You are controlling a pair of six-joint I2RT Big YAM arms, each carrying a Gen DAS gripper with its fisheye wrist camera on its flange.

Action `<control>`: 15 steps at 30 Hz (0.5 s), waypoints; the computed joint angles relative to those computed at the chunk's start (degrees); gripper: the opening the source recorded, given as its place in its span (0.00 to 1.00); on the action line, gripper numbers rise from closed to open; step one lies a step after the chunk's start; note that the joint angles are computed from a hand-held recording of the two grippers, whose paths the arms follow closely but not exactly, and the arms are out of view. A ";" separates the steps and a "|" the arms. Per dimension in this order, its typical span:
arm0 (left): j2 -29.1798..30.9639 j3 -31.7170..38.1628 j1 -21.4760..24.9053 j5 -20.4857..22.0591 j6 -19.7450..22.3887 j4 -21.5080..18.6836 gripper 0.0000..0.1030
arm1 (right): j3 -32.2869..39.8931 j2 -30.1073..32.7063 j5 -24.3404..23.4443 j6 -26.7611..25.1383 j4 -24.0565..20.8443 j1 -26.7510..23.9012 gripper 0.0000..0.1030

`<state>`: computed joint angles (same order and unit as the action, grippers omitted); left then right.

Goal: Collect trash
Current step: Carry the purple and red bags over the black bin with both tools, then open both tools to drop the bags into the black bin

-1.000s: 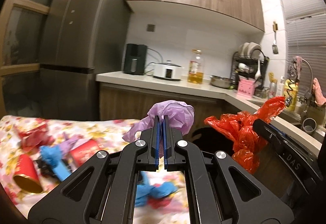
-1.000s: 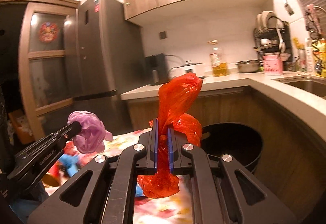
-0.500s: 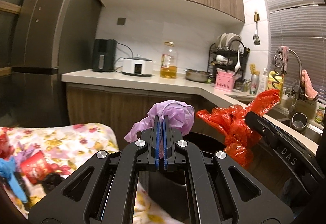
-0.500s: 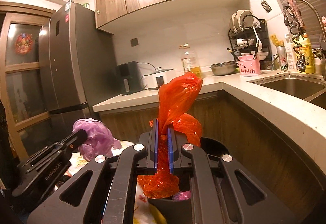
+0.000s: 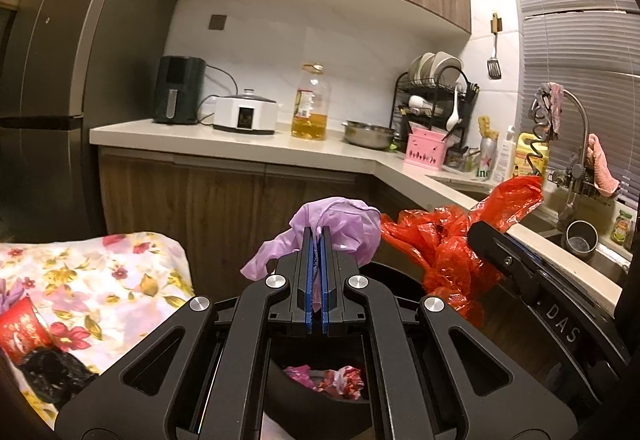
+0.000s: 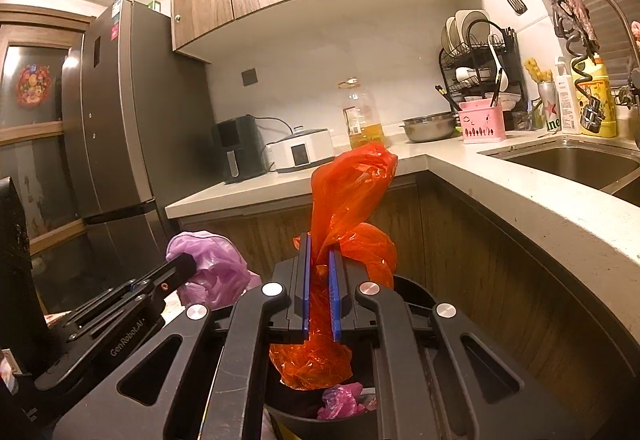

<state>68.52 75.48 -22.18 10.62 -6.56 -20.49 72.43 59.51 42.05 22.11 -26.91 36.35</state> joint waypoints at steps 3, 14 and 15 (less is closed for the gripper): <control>1.05 0.55 -0.26 0.60 0.16 0.26 0.02 | -0.32 -0.01 -0.95 0.21 0.38 -0.86 0.09; 3.51 1.17 -0.42 3.90 -1.45 1.97 0.02 | -0.88 0.05 -3.54 1.07 2.04 -3.00 0.11; 3.73 1.33 -0.50 3.79 -1.27 1.71 0.02 | -0.93 0.09 -3.81 1.22 2.17 -3.23 0.12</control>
